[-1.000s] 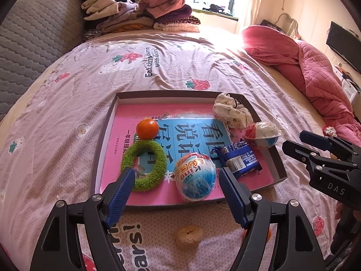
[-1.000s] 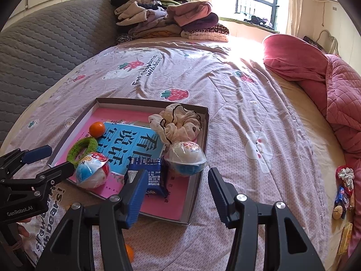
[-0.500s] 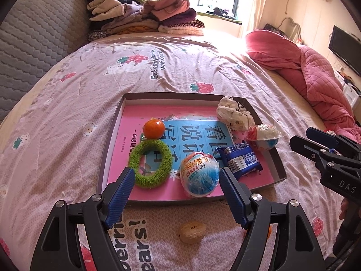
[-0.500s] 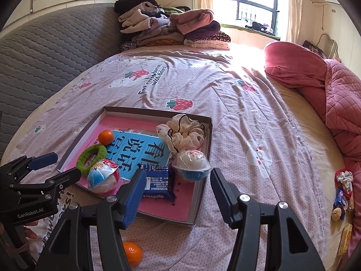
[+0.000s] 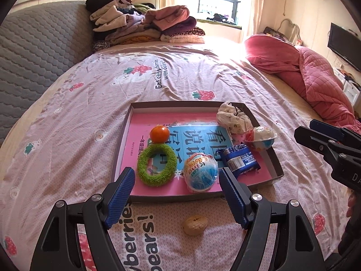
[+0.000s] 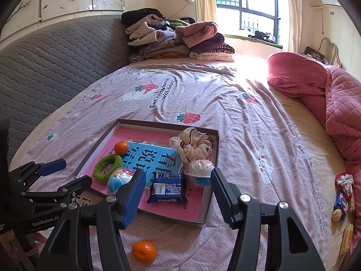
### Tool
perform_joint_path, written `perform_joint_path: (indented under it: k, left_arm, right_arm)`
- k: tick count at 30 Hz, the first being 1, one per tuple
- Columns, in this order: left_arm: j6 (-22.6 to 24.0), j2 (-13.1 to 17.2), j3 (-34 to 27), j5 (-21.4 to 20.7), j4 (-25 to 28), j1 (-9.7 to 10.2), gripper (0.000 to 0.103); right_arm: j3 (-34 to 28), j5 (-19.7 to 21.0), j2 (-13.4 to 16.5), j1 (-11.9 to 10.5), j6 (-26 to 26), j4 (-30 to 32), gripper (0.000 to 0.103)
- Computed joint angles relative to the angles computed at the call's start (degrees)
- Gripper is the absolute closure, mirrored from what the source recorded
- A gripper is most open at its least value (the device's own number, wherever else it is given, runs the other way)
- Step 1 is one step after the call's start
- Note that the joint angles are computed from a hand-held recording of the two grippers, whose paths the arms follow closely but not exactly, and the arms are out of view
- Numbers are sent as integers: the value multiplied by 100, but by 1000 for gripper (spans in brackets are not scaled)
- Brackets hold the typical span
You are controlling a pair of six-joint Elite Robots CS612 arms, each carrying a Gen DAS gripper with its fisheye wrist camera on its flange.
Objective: Organize objects
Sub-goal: 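Withdraw both open tools back from the tray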
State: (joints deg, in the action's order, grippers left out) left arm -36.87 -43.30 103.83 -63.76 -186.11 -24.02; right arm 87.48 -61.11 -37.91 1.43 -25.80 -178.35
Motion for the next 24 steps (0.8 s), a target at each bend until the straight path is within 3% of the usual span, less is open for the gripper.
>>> perform_joint_path:
  k: [5,10,24]
  left_arm:
    - [18,-77,134,369,-175,-91,25]
    - [38,-150,239,375,-307,-106,25]
    - [-56,-247,463,435,-601,-164,25]
  right_arm:
    - [122,179,-83,-23,-2,-154,43]
    - [239,536,-179,-77,42,-170,43]
    - [539,737,-341,-108,8,-548,40]
